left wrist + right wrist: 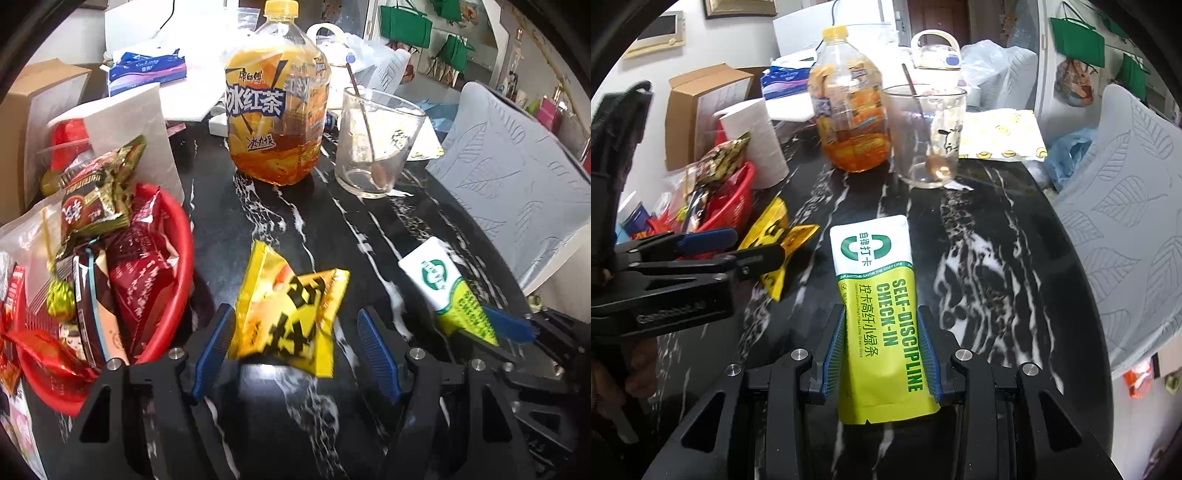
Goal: Organize snacks
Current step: 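Grasp the yellow peanut packet with the left tool and lift it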
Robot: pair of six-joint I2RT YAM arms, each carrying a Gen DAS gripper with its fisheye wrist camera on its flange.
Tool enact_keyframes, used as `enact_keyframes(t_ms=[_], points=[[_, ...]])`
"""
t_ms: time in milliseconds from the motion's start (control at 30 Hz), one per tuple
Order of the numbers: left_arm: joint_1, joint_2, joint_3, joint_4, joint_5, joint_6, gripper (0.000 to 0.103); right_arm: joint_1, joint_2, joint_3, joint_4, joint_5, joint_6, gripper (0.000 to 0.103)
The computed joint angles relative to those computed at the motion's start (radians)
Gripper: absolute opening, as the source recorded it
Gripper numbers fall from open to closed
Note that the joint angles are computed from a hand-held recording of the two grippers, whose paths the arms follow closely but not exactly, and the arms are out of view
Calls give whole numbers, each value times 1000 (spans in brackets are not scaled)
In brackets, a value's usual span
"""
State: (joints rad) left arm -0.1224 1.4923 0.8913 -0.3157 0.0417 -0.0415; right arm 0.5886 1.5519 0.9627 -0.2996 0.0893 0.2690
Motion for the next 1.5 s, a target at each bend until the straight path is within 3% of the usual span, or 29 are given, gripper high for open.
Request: enact_keyframes(t_ms=[167,400,633,767,867,967,1500], points=[[-23,55,28,22,-60,46,68,-27,29,9,15,-27,-14,37],[-20,40,1,54,-43,60,68,-39,54,17,15,-48,-9,37],[2,119,40,-12,154,46,67,-39,47,13,14,-51,-4,37],[-14,104,17,29,143,39,67,-44,23,-4,16,-49,0,37],[-22,99,10,37,126,27,51,-47,19,-11,18,-50,4,37],[-31,75,4,8,121,36,44,-47,14,-17,16,-54,5,37],[4,-212,-187,-133,112,38,43,86,-61,-95,9,-51,84,37]])
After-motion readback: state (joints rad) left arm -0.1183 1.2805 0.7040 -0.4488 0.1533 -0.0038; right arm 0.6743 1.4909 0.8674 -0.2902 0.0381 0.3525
